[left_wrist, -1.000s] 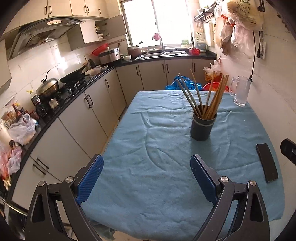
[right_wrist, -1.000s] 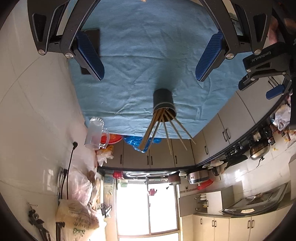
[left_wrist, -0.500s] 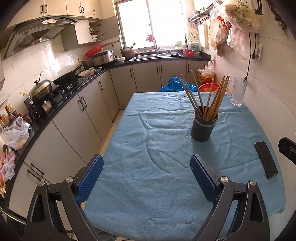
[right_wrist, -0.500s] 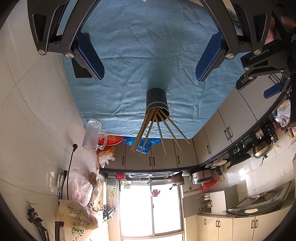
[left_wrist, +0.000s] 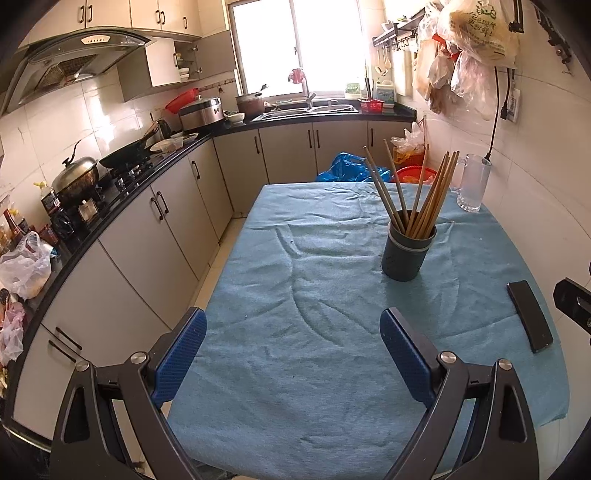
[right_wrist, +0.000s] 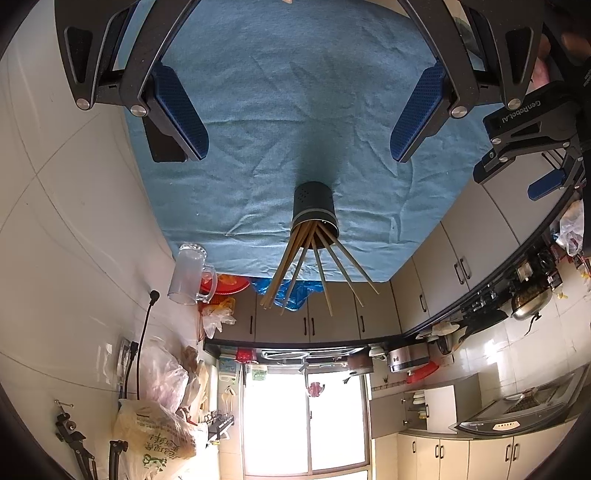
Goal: Organize utensils
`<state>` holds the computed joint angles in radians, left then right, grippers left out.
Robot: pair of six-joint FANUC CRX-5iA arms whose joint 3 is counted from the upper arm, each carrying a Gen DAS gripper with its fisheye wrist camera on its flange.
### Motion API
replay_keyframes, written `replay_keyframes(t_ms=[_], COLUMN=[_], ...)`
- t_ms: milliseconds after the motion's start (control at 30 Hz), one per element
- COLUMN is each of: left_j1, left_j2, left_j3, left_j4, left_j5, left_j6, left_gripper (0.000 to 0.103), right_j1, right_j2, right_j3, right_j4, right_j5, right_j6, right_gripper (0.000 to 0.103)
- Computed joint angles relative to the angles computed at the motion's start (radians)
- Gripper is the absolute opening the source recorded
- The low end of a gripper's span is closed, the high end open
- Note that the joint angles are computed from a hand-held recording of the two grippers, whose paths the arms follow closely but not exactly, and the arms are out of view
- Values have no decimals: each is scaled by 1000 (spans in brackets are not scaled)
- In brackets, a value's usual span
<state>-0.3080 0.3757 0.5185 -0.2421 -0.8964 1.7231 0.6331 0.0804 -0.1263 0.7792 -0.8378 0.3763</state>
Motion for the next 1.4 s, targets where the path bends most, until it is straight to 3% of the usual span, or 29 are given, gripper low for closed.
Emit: replay_keyframes(t_ms=[1400], left_j1=[69], left_j2=[74], left_j3=[37], left_j4=[139], left_j5=[10], left_j6=[-140], left_gripper=[94], right_j1=[8], right_j2=[115], right_j3=[140], right_j4=[-62], right_j5=[-86], right_j6=[58], right_gripper=[101])
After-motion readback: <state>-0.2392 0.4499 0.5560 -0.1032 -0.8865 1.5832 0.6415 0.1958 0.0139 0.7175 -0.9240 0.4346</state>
